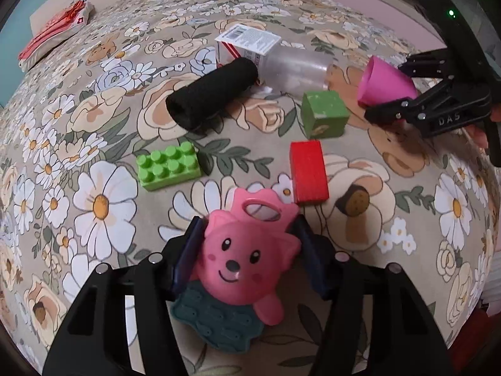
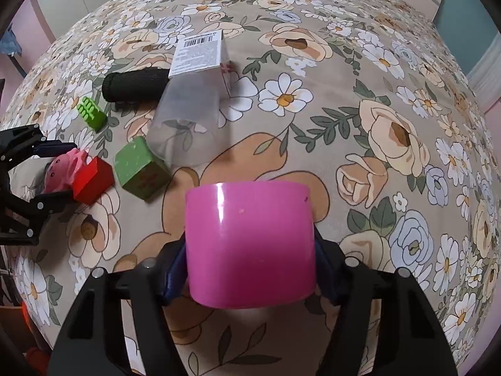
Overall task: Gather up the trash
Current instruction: 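Grasp the pink cup with the right tool while the left tool grasps the pink bear toy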
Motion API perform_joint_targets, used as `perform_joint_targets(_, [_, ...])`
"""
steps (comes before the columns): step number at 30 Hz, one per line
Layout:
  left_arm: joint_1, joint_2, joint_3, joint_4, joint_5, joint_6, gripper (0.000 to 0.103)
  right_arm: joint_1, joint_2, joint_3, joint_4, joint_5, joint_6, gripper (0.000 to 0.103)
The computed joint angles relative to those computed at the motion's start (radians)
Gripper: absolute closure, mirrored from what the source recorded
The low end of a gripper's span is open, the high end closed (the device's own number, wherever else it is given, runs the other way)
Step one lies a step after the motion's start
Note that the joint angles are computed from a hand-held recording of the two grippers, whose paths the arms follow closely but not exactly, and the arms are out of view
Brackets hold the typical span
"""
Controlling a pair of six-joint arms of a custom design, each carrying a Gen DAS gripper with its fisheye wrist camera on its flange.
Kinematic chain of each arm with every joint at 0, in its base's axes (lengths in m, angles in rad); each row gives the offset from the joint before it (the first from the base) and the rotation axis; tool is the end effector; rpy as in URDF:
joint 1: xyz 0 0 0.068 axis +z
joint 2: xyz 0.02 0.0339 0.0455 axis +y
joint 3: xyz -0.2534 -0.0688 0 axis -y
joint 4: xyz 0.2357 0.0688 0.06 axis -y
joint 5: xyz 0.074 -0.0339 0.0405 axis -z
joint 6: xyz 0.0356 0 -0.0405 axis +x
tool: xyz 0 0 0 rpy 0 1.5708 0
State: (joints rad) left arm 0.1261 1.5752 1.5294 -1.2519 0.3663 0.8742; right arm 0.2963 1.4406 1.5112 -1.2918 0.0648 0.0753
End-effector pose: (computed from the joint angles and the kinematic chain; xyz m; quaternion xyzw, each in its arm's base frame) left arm 0.2876 0.0236 0.3128 0.3790 0.8977 -0.0941 0.2040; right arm 0.2450 0.0724 0.3383 -0.1029 0.9789 0.0008 0.1767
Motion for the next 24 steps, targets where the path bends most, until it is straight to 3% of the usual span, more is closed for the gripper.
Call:
perform_joint_targets(10, [0.052, -0.116, -0.091, 0.014, -0.033, -0.067, 0.044, 0.026, -0.079, -0.067, 0.027, 0.012, 0.070, 0.035])
perform_joint_targets(17, [0.103, -0.093, 0.017, -0.069, -0.011, -0.142, 0.044, 0.040, -0.121, -0.037, -0.010, 0.017, 0.115, 0.035])
perform_joint_targets(24, [0.144, -0.123, 0.105, -0.152, 0.033, -0.143, 0.045, 0.084, -0.159, 0.042, -0.084, 0.046, 0.157, 0.035])
